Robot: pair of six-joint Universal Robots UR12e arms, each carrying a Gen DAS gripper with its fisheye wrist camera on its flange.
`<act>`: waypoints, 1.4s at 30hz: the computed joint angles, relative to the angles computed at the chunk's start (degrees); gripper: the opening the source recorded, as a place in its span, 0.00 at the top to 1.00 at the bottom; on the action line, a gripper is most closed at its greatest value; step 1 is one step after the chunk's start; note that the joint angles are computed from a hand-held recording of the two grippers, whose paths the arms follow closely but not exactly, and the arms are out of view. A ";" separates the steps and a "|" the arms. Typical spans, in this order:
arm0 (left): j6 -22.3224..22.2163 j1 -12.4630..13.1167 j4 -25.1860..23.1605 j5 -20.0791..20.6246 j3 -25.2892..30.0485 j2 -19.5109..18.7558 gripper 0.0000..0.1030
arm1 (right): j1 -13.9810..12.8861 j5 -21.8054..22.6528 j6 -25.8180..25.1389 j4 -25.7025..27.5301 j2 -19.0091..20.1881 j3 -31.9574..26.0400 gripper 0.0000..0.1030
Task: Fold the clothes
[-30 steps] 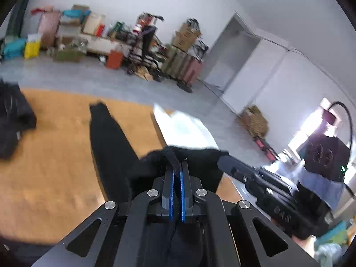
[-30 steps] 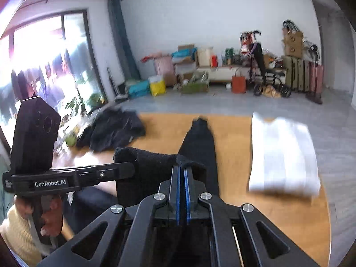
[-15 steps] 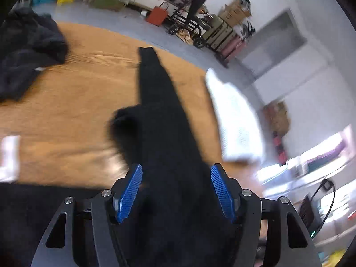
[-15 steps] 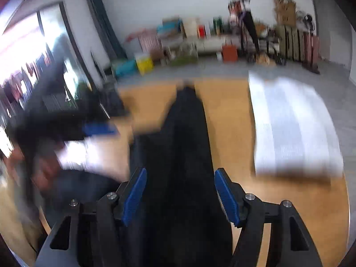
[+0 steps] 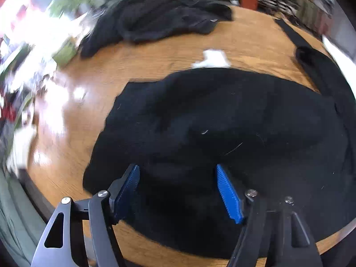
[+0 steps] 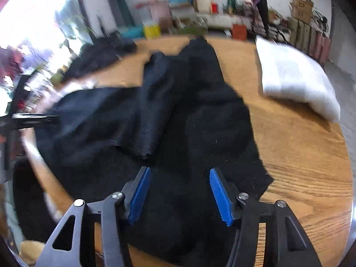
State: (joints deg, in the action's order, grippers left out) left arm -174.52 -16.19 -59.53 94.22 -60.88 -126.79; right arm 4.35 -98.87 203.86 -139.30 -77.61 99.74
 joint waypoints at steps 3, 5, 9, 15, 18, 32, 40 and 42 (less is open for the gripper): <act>-0.87 1.03 -0.09 -2.38 -1.88 1.31 0.26 | 1.26 -3.28 1.31 1.82 0.59 -0.56 0.42; -0.92 1.44 0.94 -3.33 -3.22 2.00 0.23 | 1.66 -2.81 2.13 1.42 -0.15 0.80 0.42; 0.67 2.20 1.95 -3.68 -6.16 3.85 0.21 | 2.89 -1.47 2.35 1.40 -1.96 3.48 0.42; -0.42 2.55 -0.23 -5.80 -5.75 4.19 0.24 | 4.82 -1.93 3.63 1.86 -2.77 5.24 0.41; 2.46 3.69 0.61 -17.32 -7.80 6.89 0.23 | 3.99 0.61 4.14 2.14 -2.70 5.11 0.44; 8.46 2.49 -13.59 -44.24 -10.27 8.39 0.23 | 0.94 12.67 9.88 -14.00 0.73 4.81 0.70; 1.04 0.59 -10.20 -46.97 -11.76 8.31 0.24 | 1.10 14.54 9.62 -18.72 -3.31 6.81 0.94; -1.96 0.07 -9.25 -46.07 -12.26 8.41 0.24 | 1.75 13.19 8.15 -17.19 -3.86 6.50 0.94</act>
State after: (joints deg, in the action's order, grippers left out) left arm -176.48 -16.11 -68.79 48.15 -73.14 -118.38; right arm 6.10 -85.68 212.01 -156.49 -81.47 106.24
